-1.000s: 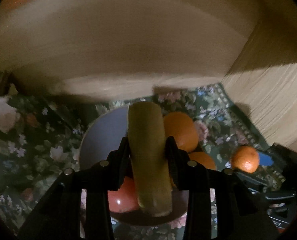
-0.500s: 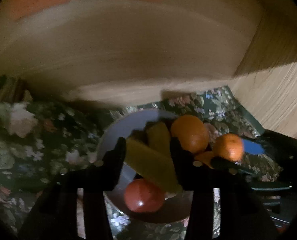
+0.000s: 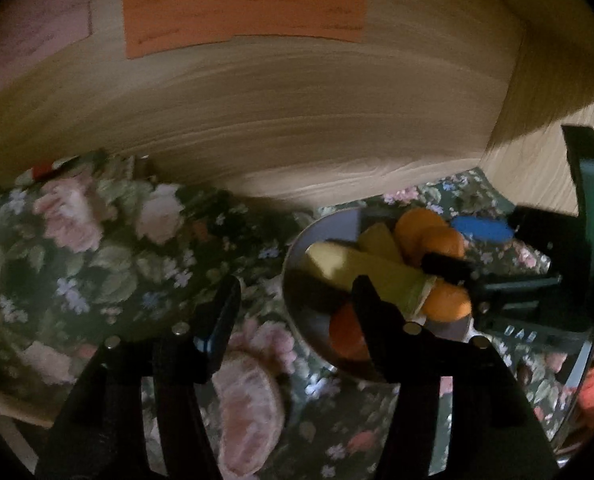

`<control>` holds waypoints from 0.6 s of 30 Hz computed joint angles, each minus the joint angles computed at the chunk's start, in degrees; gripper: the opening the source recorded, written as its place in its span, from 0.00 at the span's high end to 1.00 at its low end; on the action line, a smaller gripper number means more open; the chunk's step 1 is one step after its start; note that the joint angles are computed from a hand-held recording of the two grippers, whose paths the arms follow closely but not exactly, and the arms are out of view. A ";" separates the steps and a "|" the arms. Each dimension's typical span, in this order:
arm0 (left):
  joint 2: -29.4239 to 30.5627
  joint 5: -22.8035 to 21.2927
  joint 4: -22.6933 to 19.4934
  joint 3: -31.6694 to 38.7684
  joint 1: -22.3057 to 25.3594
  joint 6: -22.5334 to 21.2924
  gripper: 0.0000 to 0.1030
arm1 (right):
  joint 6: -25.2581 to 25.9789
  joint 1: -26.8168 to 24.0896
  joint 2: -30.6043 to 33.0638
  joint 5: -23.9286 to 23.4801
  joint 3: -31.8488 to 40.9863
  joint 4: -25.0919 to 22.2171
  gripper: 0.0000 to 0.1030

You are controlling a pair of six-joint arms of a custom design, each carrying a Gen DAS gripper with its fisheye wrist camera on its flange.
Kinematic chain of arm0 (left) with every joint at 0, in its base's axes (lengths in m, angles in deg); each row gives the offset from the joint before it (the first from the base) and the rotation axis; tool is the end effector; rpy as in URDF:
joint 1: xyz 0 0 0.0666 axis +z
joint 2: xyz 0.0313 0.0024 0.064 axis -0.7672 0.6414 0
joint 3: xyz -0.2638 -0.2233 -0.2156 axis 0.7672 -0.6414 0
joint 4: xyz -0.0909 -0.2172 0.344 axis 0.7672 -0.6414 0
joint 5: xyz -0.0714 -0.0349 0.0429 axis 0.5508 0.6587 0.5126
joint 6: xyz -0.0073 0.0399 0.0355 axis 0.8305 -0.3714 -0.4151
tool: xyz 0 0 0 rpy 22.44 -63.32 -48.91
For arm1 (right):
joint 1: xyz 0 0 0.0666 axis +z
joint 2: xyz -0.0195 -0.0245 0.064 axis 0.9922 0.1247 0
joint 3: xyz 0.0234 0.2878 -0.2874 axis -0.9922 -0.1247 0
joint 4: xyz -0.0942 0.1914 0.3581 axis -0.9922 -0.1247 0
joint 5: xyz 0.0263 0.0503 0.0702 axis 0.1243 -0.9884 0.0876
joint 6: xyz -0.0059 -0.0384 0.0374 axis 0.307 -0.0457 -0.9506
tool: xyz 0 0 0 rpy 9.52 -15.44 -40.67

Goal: Organize fruits
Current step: 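Lower the corn cob and tangerine onto the plate and open both tools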

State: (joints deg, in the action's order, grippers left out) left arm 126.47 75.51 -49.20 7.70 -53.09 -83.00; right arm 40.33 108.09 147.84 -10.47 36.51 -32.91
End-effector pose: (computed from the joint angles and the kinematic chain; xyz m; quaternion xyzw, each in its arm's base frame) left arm 0.5333 -0.0372 0.4846 0.2009 0.9025 -0.0735 0.3738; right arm 0.5324 0.2458 0.4990 -0.1651 0.9212 0.0281 0.3513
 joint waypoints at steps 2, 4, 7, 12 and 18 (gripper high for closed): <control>-1.18 0.16 0.43 -1.13 0.58 -0.09 0.44 | -0.05 0.04 -0.81 0.32 -0.67 0.80 0.43; -2.43 0.76 0.86 -2.26 1.17 -0.10 0.41 | -0.46 0.00 -1.85 0.07 -1.31 1.07 0.43; -4.64 1.31 1.66 -4.07 2.15 -0.33 0.37 | -1.32 0.24 -4.17 0.62 -3.09 1.84 0.43; -8.58 2.29 1.98 -7.79 4.14 -1.18 0.32 | -3.38 0.86 -9.26 1.43 -7.73 3.23 0.43; -12.64 2.81 1.19 -12.83 6.28 -3.33 0.32 | -6.45 2.86 -15.05 3.24 -14.05 3.88 0.43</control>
State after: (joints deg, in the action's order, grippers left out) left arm 113.83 78.33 -48.01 -5.13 -46.81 -86.33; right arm 33.88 110.95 132.79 -7.23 22.46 -29.03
